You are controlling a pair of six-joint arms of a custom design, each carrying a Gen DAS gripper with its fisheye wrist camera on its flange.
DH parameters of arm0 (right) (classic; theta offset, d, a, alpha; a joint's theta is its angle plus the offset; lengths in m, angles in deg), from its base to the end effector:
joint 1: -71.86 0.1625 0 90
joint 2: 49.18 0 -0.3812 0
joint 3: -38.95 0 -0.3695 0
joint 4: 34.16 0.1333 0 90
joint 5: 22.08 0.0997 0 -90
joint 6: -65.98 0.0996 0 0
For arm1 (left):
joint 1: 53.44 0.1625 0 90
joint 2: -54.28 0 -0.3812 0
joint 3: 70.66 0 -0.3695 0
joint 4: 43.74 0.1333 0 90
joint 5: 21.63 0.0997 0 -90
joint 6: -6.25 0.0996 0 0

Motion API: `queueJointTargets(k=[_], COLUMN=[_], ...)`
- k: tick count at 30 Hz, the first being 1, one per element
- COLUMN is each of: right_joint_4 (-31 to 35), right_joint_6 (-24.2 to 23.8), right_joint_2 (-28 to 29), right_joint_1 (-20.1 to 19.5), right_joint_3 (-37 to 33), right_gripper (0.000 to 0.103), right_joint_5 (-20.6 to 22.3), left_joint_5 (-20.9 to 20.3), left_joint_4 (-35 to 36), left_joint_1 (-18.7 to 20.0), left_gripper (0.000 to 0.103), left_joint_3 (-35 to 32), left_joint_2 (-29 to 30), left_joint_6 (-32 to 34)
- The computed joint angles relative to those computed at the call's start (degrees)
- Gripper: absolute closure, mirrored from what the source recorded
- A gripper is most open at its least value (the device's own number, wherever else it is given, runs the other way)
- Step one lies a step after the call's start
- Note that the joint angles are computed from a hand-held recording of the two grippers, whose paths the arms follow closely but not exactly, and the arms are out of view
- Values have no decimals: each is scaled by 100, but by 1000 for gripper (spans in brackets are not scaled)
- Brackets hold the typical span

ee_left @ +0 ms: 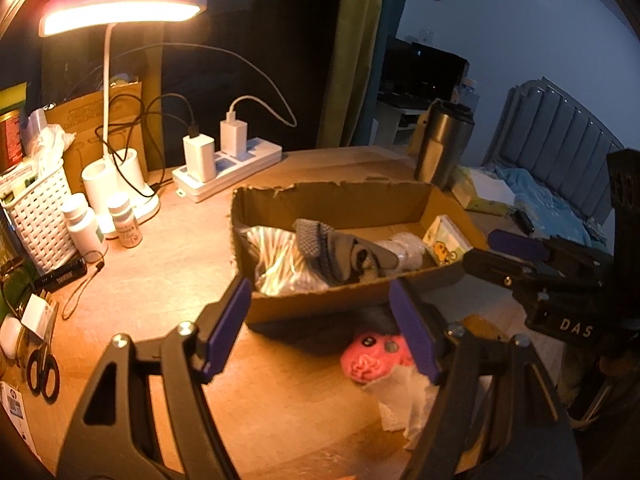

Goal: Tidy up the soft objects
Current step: 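Withdraw both tools from the box toward the soft items on the desk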

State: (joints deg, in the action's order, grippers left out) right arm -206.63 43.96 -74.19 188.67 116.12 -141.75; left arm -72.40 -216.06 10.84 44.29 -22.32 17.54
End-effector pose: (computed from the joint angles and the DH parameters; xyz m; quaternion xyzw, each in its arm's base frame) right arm 0.3915 -0.5885 0.0075 0.3247 -0.8773 0.2628 0.2364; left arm -0.0416 -0.5387 0.3178 0.1581 0.8682 -0.3889 0.2645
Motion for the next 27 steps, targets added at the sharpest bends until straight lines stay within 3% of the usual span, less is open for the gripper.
queueJointTargets(k=[16,27], right_joint_4=[-574,-771], right_joint_6=[186,216], right_joint_2=[-616,-868], right_joint_1=[-187,-372], right_joint_3=[1132,1679], right_gripper=[48,48], right_joint_5=[-69,144], left_joint_5=[43,120], left_joint_4=[53,203], left_joint_1=[-321,-485], left_gripper=[29,28], left_joint_3=[487,710], left_joint_2=[-48,91], left_joint_6=[-216,-493])
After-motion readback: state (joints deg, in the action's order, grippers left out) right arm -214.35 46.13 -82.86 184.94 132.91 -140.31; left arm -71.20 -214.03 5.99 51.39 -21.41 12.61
